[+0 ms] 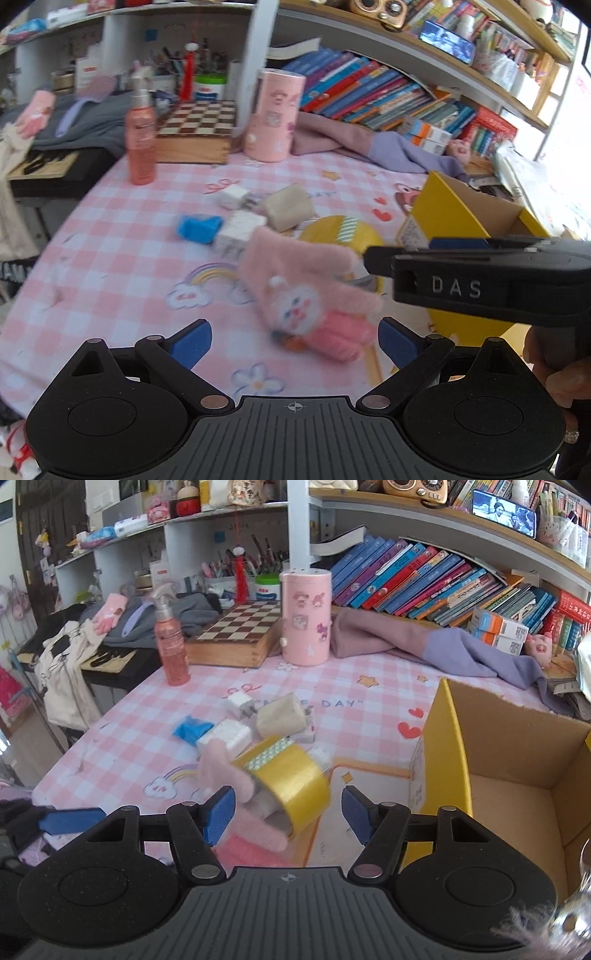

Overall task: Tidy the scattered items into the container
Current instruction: 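Reach the left tool to the pink glove while the right tool reaches the yellow tape, then close the left tool on the pink glove while the right tool grips the tape roll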

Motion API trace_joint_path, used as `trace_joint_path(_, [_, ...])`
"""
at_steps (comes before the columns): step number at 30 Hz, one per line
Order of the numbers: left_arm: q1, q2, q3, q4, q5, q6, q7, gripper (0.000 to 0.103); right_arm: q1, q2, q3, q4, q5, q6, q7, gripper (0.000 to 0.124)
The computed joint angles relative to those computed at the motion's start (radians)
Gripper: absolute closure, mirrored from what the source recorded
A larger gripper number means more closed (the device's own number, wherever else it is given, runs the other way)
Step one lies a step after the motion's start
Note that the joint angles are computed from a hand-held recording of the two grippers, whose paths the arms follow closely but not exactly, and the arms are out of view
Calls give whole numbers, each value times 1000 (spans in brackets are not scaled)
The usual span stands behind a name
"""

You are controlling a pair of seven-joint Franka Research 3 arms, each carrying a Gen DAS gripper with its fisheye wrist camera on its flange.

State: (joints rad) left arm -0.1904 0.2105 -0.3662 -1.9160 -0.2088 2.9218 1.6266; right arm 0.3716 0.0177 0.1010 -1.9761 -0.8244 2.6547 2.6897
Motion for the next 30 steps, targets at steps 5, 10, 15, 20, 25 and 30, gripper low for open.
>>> trace_joint_path(5, [-9,86,-6,87,13,-9,-33,5,-7,-2,-6,11,-67,-3,7,60])
trace_joint_path(10, [-23,157,6,165,62,-48,-120,26,-13,6,-7,15,1,-12,-86,58])
trace_joint_path(15, [16,168,-22,171,45,-88,-134,79,-10,33,-11,30,119,-8,-197,57])
trace_joint_path(20, [25,93,15,89,49,-52,-177,90,0,76,-24,62,239,-6,-291,57])
trace_joint_path(25, [11,74,62,73,100,-80,-271,90,19,128,-44,110,320,-30,-359,57])
trace_joint_path(30, [-23,97,98,105,195,-121,-347,82,37,168,-69,148,358,-48,-382,62])
